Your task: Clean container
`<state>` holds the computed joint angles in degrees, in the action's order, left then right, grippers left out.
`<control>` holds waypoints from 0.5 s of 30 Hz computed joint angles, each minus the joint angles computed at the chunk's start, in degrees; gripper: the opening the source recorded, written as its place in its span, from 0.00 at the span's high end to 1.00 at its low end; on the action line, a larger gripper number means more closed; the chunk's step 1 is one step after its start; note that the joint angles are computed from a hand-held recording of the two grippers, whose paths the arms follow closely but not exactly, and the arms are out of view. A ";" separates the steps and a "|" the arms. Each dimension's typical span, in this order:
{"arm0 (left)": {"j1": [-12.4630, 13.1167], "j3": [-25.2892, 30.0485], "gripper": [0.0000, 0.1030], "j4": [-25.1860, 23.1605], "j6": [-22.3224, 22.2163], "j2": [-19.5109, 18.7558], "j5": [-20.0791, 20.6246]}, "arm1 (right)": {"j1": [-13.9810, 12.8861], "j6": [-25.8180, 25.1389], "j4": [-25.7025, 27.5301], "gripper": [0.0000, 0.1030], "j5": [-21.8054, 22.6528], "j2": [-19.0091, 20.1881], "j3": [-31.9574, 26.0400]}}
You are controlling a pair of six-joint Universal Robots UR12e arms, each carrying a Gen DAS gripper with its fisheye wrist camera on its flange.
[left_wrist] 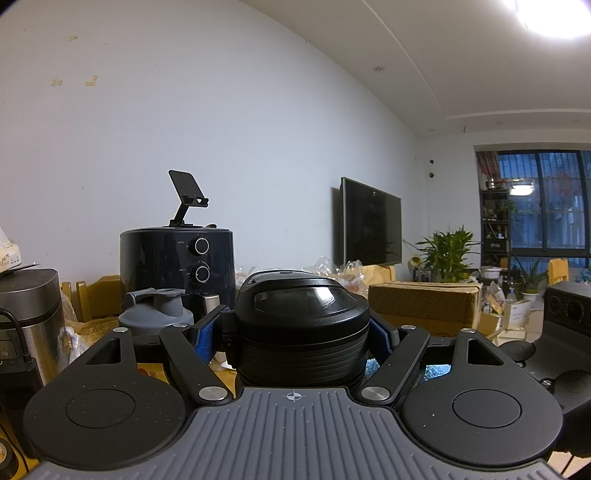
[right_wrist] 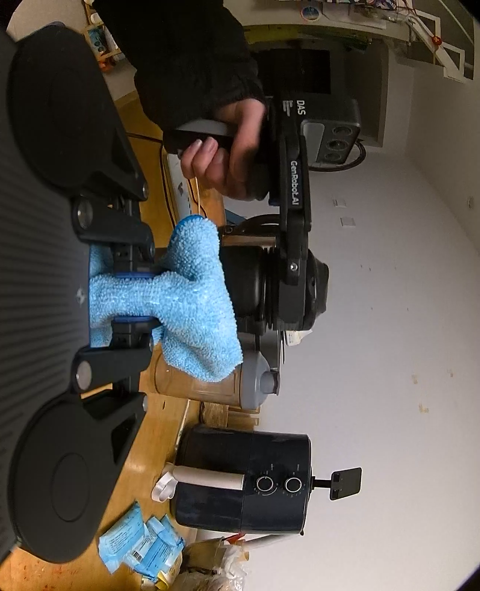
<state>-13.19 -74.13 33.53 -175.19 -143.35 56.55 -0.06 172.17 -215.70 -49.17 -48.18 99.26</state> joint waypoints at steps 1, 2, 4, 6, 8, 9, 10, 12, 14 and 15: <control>0.00 -0.01 0.27 0.00 -0.01 0.01 0.02 | 0.04 -0.08 0.06 0.86 -0.14 -0.04 0.03; 0.02 0.02 0.27 0.02 -0.12 0.00 0.09 | 0.05 -0.20 0.22 0.86 -0.16 -0.08 0.04; 0.04 0.22 0.27 -0.17 -0.09 -0.05 0.00 | 0.09 -0.37 0.56 0.86 -0.33 -0.14 0.06; 0.03 0.23 0.27 -0.18 -0.11 -0.05 0.03 | 0.10 -0.64 1.05 0.86 -0.33 -0.11 -0.06; 0.03 0.23 0.27 -0.17 -0.14 -0.03 0.03 | 0.16 -0.91 1.49 0.86 -0.27 -0.04 -0.20; 0.03 0.19 0.27 -0.14 -0.15 -0.02 0.05 | 0.21 -1.11 1.74 0.86 -0.20 0.02 -0.29; 0.03 0.19 0.27 -0.14 -0.15 -0.02 0.05 | 0.26 -1.24 1.95 0.86 -0.17 0.08 -0.39; 0.04 0.16 0.27 -0.07 -0.12 -0.04 0.06 | 0.38 -1.49 2.43 0.86 -0.10 0.27 -0.70; 0.04 0.10 0.27 -0.07 -0.12 0.00 0.07 | 0.54 -1.68 2.94 0.86 -0.14 0.53 -1.10; 0.03 0.04 0.27 -0.01 -0.15 0.01 0.10 | 0.60 -1.61 3.12 0.86 0.19 0.77 -1.44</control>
<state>-13.16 -74.08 33.52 -175.34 -143.34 56.65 0.53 170.55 -212.58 -48.98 -47.41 97.82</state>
